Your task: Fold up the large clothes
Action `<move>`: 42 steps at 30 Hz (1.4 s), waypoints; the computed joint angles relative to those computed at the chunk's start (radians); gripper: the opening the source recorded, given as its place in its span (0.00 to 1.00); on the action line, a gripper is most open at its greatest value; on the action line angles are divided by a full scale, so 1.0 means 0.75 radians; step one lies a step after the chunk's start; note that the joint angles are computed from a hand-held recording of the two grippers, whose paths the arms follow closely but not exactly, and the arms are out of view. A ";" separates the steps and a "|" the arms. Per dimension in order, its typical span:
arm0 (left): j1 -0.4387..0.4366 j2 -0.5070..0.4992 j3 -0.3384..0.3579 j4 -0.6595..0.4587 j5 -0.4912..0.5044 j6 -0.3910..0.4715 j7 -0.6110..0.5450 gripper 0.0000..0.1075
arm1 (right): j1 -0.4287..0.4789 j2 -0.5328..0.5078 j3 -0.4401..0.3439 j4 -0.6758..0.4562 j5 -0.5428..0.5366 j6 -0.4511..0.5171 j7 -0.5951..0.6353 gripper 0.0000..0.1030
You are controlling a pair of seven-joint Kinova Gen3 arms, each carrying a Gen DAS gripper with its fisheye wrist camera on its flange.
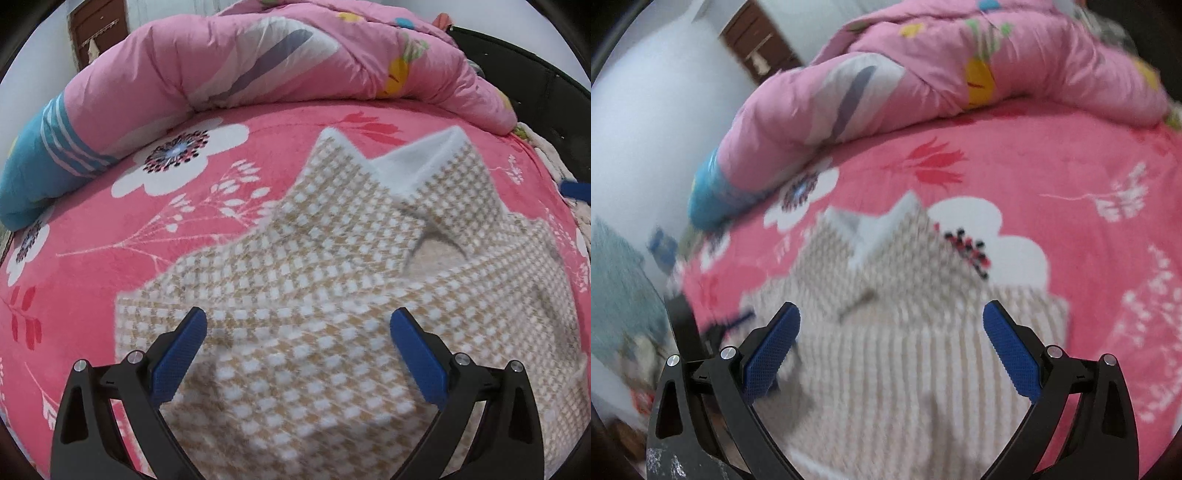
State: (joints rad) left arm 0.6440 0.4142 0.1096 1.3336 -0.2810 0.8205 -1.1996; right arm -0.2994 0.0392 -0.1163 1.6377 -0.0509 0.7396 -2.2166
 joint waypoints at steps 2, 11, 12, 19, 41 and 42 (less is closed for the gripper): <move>-0.037 0.012 0.013 0.001 0.051 0.008 -0.012 0.91 | -0.024 0.072 0.088 -0.065 -0.043 0.020 0.046 0.92; -0.062 0.002 0.015 0.039 0.092 -0.037 -0.044 0.91 | 0.048 0.347 0.087 -0.438 0.045 0.303 -0.025 0.92; -0.065 0.002 0.015 0.043 0.096 -0.044 -0.045 0.91 | 0.049 0.375 0.092 -0.477 0.049 0.334 -0.023 0.92; -0.061 -0.013 0.006 0.086 0.093 -0.096 -0.026 0.91 | 0.095 0.543 0.060 -0.663 -0.074 0.492 0.082 0.92; -0.373 -0.303 0.113 0.386 0.538 -0.444 -0.309 0.91 | -0.329 0.130 -0.058 -0.193 0.392 0.428 0.068 0.11; -0.383 -0.322 0.115 0.398 0.555 -0.463 -0.317 0.91 | -0.339 0.106 -0.071 -0.136 0.405 0.401 0.062 0.11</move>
